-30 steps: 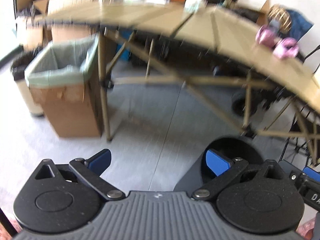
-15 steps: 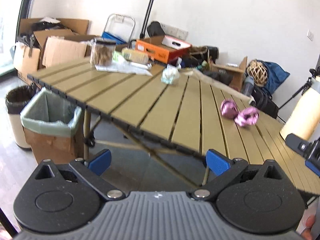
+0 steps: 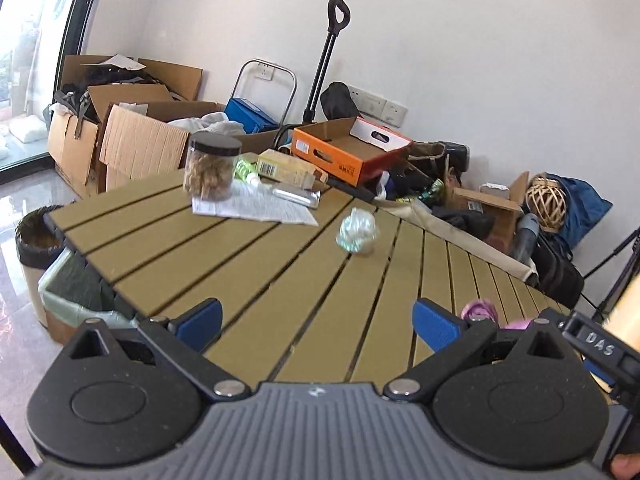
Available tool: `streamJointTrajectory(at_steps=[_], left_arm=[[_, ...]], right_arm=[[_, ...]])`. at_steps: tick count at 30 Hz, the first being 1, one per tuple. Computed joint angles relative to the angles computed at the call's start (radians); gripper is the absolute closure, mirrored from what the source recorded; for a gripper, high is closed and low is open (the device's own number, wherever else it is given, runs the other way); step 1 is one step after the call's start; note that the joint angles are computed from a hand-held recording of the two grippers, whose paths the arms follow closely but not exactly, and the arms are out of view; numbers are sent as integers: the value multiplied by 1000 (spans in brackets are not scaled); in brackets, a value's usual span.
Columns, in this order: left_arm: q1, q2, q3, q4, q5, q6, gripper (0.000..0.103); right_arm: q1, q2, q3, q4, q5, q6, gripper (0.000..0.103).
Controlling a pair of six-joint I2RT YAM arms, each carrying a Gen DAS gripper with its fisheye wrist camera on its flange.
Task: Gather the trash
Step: 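Approach the pink scrunchies with the right gripper and the plastic bag with the left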
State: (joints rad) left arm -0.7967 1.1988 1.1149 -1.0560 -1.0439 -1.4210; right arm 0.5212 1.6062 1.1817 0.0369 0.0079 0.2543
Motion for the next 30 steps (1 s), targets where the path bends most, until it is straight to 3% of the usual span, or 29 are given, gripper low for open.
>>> streamJointTrajectory(at_steps=[5, 12, 23, 30], left_arm=[[174, 7, -3, 197, 67, 248, 0], [370, 93, 27, 397, 198, 447, 0], [488, 252, 127, 537, 280, 636, 0], [582, 368, 211, 574, 349, 783, 0]], right_arm=[[-12, 229, 270, -134, 40, 49, 0], [-24, 477, 556, -255, 13, 67, 0], [-18, 688, 852, -432, 15, 43, 0], [-9, 733, 908, -463, 18, 14, 0]])
